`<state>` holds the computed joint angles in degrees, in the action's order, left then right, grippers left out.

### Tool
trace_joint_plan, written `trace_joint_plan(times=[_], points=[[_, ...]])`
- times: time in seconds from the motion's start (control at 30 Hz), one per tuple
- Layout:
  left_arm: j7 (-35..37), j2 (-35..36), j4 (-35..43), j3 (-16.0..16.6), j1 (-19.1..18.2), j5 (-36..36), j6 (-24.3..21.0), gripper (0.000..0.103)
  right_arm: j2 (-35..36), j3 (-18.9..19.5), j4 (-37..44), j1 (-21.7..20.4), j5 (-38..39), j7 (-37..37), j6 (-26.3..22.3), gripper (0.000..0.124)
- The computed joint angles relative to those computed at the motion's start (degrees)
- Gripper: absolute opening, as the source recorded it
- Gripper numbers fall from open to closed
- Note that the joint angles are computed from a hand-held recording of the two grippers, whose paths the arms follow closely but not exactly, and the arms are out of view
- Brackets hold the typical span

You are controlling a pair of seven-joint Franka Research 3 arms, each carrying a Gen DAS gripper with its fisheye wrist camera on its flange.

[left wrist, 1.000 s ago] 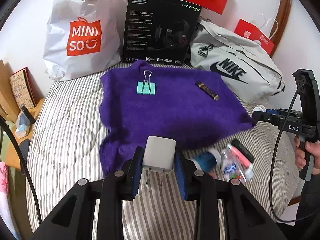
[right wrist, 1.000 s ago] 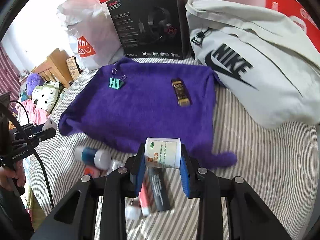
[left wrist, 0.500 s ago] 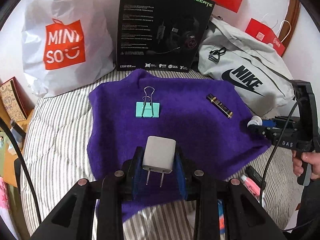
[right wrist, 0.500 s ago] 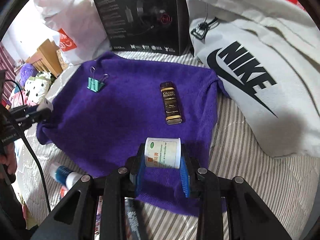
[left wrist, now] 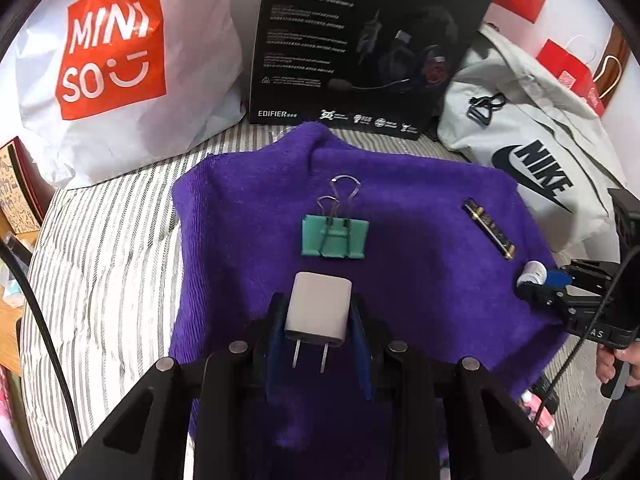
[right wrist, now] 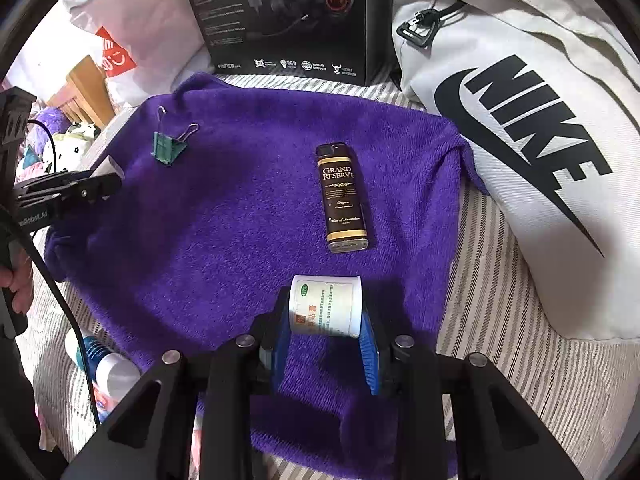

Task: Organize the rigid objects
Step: 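Place the charger beside the clip with the left tool while the right tool places the jar beside the box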

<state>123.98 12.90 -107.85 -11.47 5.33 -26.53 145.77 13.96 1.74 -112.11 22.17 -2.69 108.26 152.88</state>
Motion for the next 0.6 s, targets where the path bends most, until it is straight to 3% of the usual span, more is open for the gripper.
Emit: trace_joint_plan(times=[0.23,0.6], points=[[-2.9,3.5,3.8,0.0,-0.5,4.3,-0.5,0.029,1.2,-0.4,1.5,0.2,-1.0,-0.9,-0.8,0.031],[-6.9,3.4,2.0,-0.1,-2.0,12.7,4.0,0.030,1.1,-0.3,1.0,0.2,-1.5,-2.5,0.1,0.031]])
